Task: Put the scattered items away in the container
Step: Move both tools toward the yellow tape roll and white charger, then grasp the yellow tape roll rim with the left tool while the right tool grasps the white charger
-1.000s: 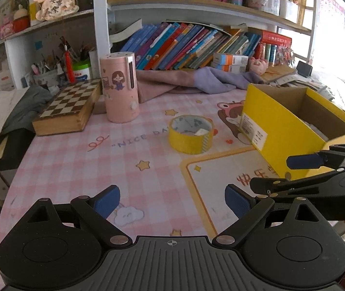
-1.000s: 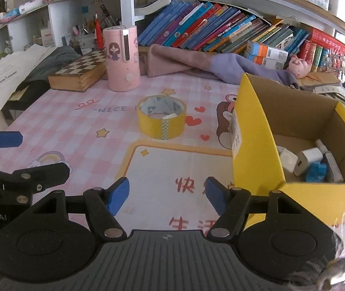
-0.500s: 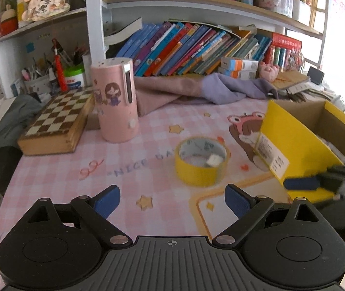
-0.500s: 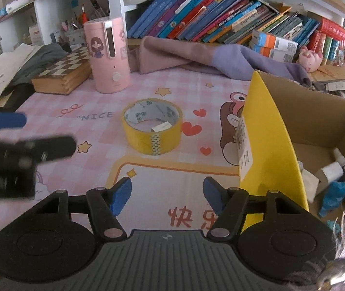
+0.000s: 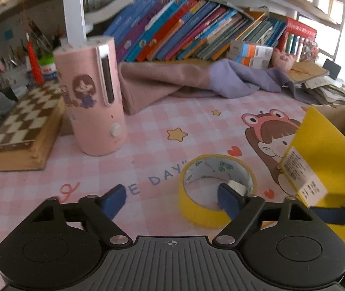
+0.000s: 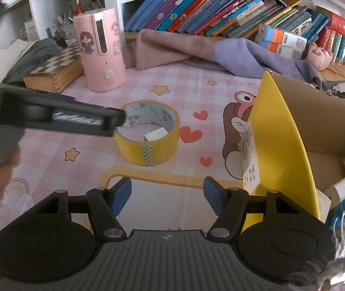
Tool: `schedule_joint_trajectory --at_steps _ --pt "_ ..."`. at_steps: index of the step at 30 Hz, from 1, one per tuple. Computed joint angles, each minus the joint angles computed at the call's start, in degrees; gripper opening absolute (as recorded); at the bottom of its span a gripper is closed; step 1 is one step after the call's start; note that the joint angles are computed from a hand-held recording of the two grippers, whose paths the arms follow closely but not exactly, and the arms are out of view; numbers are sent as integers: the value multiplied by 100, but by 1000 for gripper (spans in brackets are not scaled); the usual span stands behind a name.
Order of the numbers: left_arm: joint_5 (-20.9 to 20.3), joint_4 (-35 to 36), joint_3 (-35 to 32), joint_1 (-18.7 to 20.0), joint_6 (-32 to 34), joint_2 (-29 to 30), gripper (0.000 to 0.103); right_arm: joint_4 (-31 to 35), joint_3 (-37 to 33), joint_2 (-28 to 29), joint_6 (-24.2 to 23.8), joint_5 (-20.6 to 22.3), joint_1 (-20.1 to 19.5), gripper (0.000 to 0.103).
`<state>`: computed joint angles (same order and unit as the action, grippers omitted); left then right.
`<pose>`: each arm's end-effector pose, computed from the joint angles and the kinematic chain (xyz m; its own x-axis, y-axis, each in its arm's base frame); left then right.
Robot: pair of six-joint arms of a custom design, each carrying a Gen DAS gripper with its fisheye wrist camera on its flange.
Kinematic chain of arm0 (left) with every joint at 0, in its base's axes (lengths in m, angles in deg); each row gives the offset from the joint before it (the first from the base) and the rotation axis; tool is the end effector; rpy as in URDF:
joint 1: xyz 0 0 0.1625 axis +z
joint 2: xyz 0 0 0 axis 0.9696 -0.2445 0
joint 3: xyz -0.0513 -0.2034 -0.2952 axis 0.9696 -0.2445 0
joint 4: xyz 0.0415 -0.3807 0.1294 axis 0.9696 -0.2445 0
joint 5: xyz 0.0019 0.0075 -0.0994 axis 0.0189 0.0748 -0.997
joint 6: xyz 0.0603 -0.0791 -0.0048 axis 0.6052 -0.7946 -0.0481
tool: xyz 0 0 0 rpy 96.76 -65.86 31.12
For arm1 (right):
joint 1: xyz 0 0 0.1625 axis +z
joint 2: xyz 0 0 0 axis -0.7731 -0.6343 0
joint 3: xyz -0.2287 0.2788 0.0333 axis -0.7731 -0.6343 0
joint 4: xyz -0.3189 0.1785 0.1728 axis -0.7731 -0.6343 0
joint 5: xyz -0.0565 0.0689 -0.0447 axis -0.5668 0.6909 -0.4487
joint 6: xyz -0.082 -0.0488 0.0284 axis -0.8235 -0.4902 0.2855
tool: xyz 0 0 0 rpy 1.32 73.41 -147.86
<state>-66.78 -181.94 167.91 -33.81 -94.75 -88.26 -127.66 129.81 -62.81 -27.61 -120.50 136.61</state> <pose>-0.2964 -0.5649 0.0003 -0.7351 -0.1255 -0.6662 0.4064 0.7050 -0.5812 0.0729 -0.5708 0.2278 -0.6012 -0.5737 0.5563 -0.7611 0.6232 -0.1798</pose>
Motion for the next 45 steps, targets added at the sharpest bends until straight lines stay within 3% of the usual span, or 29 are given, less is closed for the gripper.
schedule_joint_trajectory --at_steps 7,8,10,12,18,25,31,38,45 --pt "-320 526 -508 331 -72 244 37 89 -177 173 39 -72 17 64" --pt "-363 432 -514 359 -23 264 35 94 -192 192 48 -83 20 64" --pt "-468 276 -534 386 117 295 19 104 -223 226 72 -103 23 64" --pt "-469 294 -569 372 199 319 11 114 -263 266 106 -126 28 64" --pt "-508 -53 -258 272 55 85 10 117 -336 356 142 -118 50 64" --pt "-97 -450 544 -46 -645 -550 10 22 -424 517 166 -42 83 64" --pt "233 626 1339 -339 -2247 -1313 10 -82 -545 734 285 2 130 64" --pt "251 2173 1966 -647 -4242 -2003 10 -247 -698 964 432 -28 180 64" --pt "127 2719 2171 -735 -4973 -2234 10 -280 -914 1209 596 -148 196 64"
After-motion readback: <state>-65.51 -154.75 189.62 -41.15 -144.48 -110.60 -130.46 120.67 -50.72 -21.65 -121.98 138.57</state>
